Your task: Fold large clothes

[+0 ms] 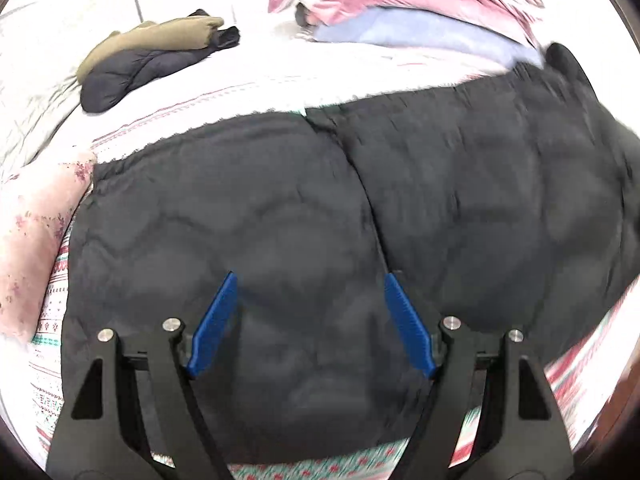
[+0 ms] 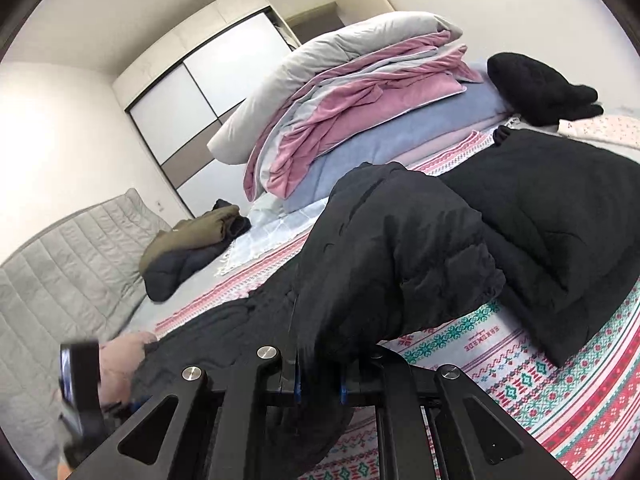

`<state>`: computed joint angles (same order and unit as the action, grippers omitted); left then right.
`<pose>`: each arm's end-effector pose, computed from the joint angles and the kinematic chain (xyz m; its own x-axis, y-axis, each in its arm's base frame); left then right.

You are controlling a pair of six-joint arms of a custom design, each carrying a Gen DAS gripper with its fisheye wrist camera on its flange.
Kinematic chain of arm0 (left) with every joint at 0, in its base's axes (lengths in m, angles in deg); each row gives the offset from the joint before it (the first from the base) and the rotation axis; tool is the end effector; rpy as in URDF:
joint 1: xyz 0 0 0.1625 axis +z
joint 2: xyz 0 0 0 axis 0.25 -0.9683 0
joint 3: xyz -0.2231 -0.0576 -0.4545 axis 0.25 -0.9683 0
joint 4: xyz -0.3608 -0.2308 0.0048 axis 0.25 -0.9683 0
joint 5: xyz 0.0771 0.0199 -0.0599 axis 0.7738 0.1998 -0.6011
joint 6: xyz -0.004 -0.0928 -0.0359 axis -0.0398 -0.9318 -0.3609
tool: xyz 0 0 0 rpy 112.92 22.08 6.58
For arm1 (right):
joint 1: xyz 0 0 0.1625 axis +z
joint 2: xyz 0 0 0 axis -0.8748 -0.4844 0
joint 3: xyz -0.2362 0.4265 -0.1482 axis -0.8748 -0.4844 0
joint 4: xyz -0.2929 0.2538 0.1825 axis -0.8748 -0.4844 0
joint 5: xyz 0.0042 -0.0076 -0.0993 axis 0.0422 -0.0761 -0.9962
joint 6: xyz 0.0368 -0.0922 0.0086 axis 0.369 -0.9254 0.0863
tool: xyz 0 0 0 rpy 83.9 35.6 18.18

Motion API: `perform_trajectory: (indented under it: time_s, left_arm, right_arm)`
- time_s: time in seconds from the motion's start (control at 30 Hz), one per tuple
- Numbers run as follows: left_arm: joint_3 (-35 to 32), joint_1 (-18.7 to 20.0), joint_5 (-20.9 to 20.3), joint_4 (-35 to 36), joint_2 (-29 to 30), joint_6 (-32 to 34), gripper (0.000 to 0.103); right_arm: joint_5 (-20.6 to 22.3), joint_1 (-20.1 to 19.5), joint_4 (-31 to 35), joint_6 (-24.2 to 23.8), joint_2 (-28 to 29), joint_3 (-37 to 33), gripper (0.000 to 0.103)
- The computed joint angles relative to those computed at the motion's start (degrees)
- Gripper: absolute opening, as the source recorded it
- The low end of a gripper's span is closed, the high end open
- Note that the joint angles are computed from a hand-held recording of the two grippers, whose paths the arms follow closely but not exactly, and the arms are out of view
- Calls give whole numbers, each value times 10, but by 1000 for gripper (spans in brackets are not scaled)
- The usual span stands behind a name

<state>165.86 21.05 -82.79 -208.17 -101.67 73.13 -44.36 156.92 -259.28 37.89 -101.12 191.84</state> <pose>-0.4443 -0.5495 0.0349 -0.4959 0.6638 -0.5598 0.8094 0.5869 -0.0212 0.1070 -0.3244 0.3764 -0.8528 0.5015 0.1455 -0.0066 0.2684 -0.9633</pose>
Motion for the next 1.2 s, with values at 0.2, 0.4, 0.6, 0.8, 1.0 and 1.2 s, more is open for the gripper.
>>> perform_trajectory:
  time_s: [0.2,0.4,0.6,0.8,1.0,1.2]
  left_arm:
    - [-122,-1,67,133,89,-13,76]
    - [-151,4,91,171,127,-35,77]
    - [-145,5,57,190,107,-50,77]
    - [-44,-6,6,121,24,-24,77]
    - [41,-23,-35,102,-3,9,77]
    - [69,-26,-30,75,-20,-7,77]
  right_arm:
    - [22,-16,18,15,-18,4,11]
    - [44,-15,19,5,-23,4,11]
    - [9,19,-12,-43,7,-8,11]
    - [42,-4,10,-15,-18,-1,11]
    - [28,7,3,-25,-8,-6,12]
    - [8,16,-1,-33,5,-10,12]
